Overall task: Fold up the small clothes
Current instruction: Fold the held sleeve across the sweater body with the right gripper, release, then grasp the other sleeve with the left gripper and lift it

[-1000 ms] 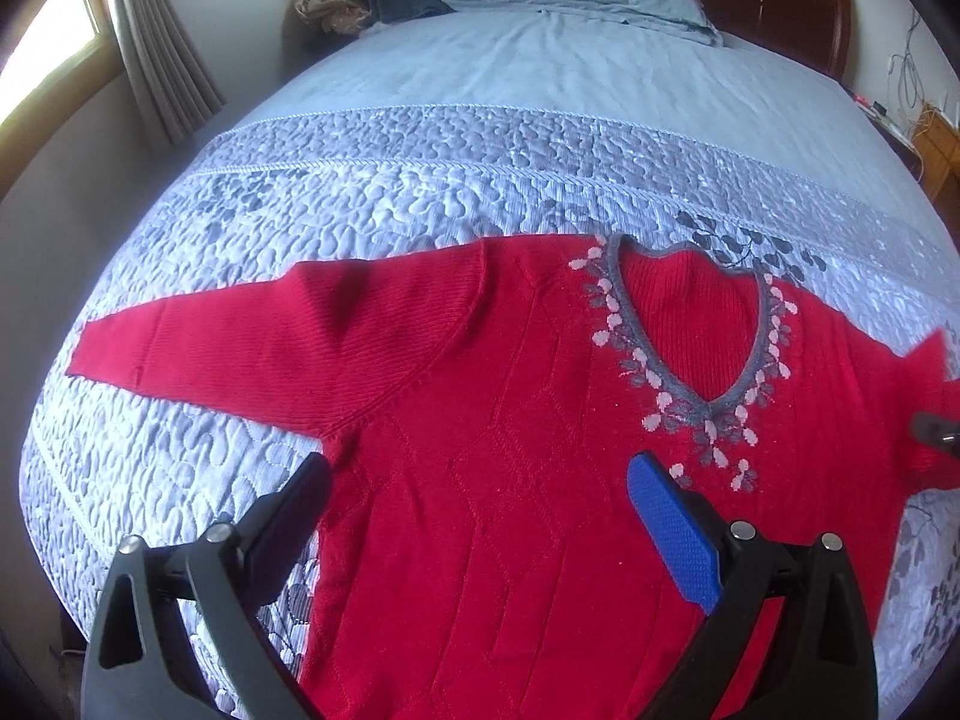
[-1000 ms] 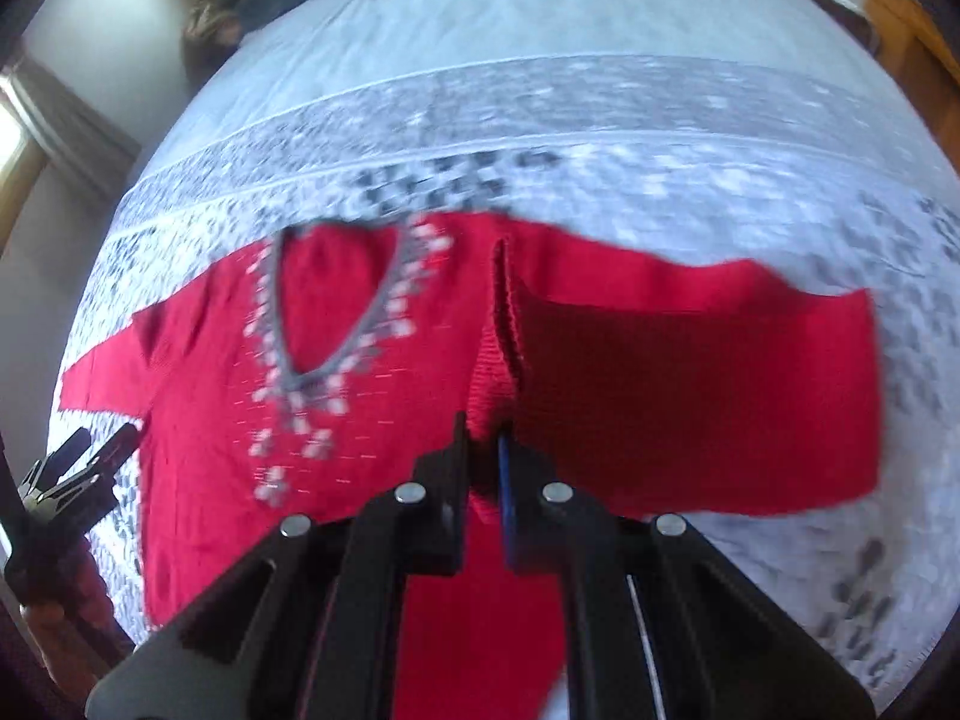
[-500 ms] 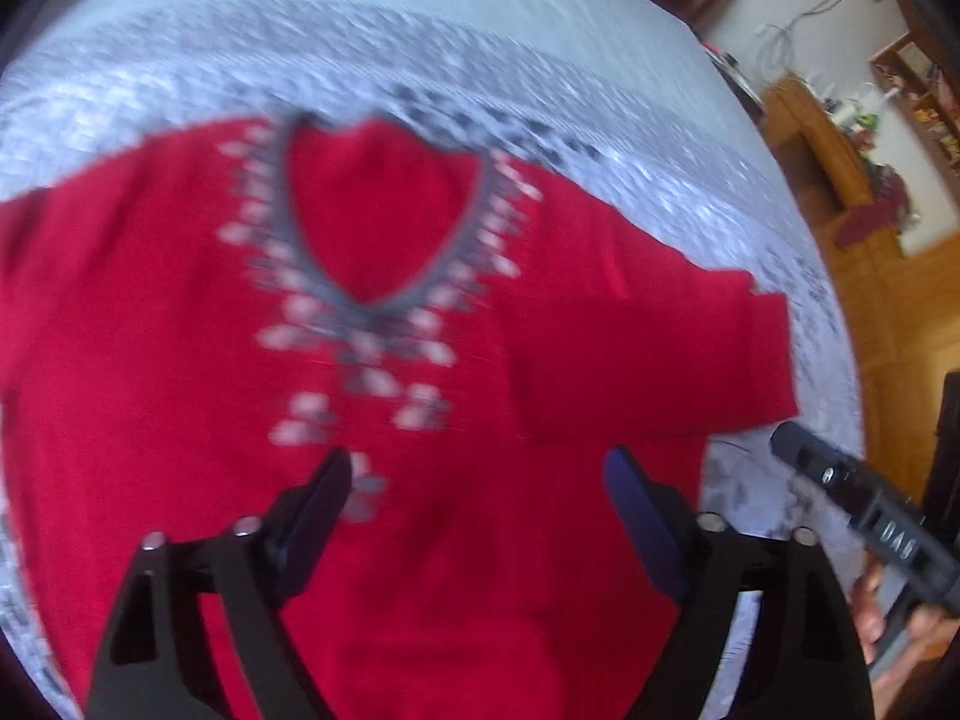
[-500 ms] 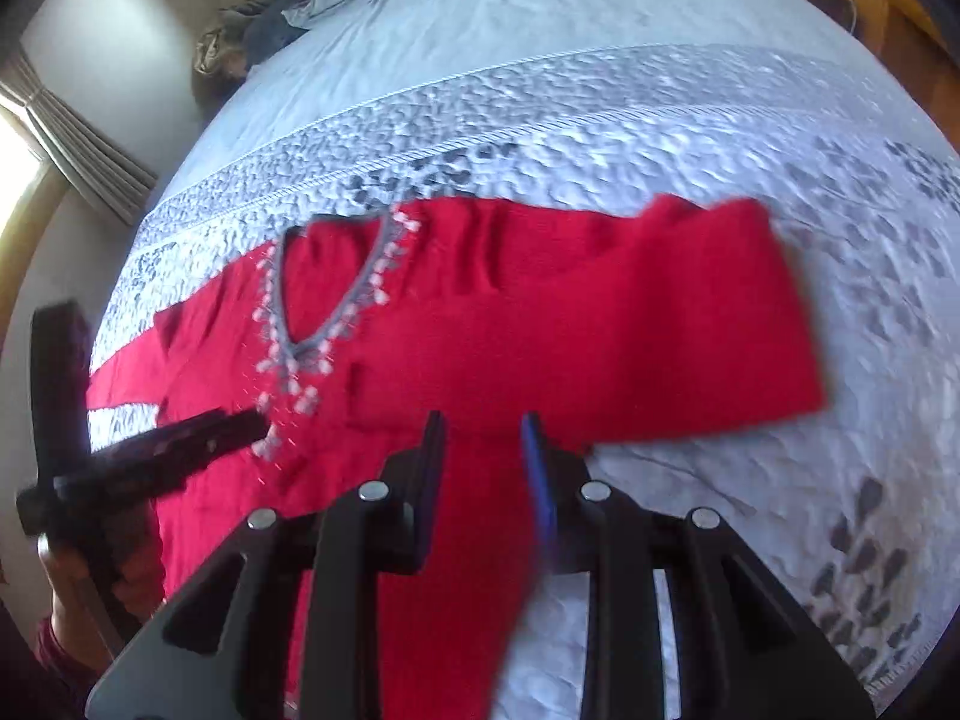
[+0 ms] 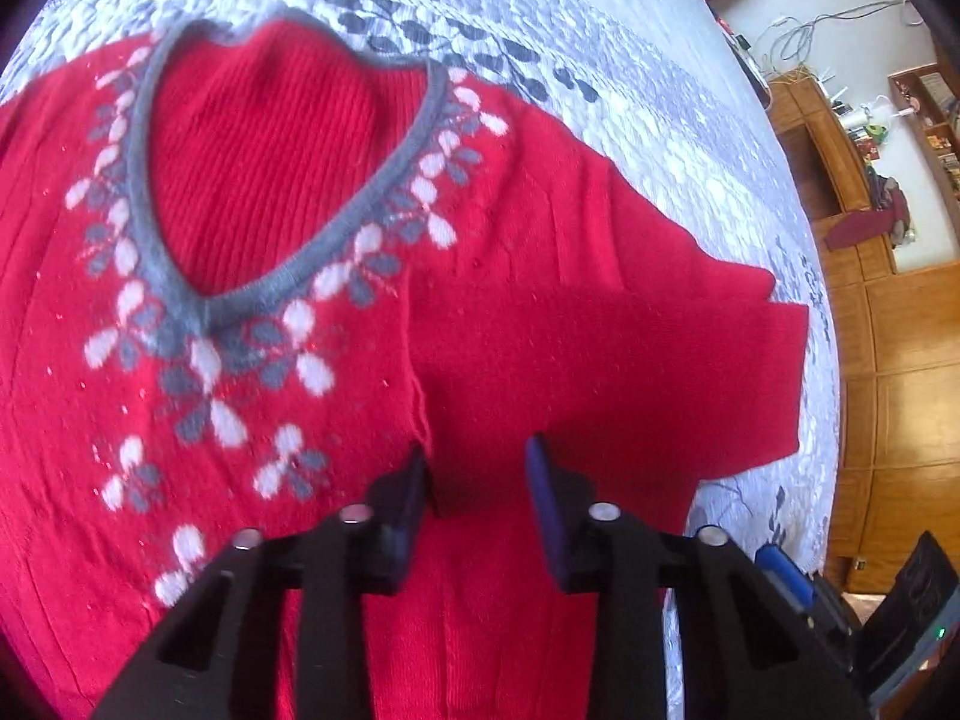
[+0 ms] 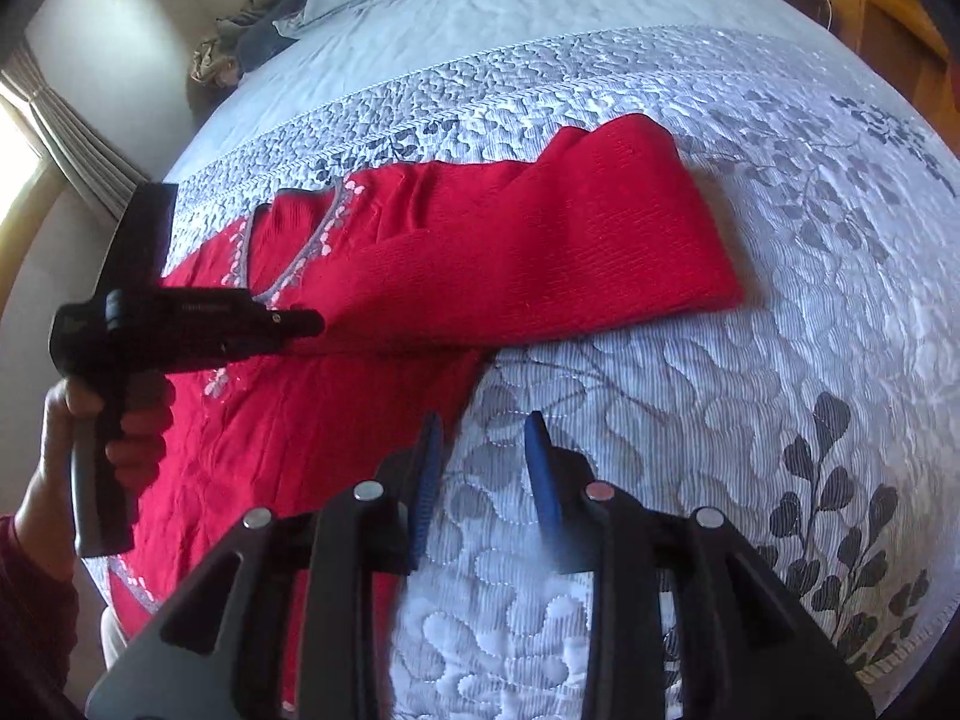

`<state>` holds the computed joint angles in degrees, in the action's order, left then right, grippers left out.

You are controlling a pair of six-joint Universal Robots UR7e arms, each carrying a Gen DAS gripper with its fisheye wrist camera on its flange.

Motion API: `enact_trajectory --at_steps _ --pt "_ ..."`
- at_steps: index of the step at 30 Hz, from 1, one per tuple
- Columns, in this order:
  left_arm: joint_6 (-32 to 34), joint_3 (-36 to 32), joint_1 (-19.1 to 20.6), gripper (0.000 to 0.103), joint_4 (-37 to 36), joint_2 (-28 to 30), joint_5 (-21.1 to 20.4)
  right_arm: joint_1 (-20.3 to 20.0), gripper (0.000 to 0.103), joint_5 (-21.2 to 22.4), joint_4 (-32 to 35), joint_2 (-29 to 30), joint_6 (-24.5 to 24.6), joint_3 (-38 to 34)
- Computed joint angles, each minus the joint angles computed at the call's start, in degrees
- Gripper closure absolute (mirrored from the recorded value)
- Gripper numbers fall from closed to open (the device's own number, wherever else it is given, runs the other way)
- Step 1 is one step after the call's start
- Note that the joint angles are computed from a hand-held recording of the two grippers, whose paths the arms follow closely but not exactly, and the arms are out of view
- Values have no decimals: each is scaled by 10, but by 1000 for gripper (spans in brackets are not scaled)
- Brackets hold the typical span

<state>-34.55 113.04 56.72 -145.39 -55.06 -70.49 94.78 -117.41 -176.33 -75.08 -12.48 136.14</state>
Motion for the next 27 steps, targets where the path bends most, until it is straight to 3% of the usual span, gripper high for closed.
enact_trajectory --at_steps 1,8,11,15,18,21,27 --pt "-1 -1 -1 100 -2 1 8 -1 73 1 -2 -1 1 2" --pt "21 37 -36 100 -89 -44 51 2 73 -4 -8 -11 6 10" --pt "36 48 -51 100 -97 -92 92 4 73 -3 -3 -21 11 9" --pt "76 55 -54 100 -85 -161 178 2 70 2 4 -28 21 2" --pt "94 49 -33 100 -49 -189 234 -7 69 25 22 -27 46 -13" --pt "75 44 -1 100 -8 -195 247 -17 60 48 53 -5 74 -47" --pt "56 63 46 100 -3 -183 231 -39 58 81 135 56 128 -123"
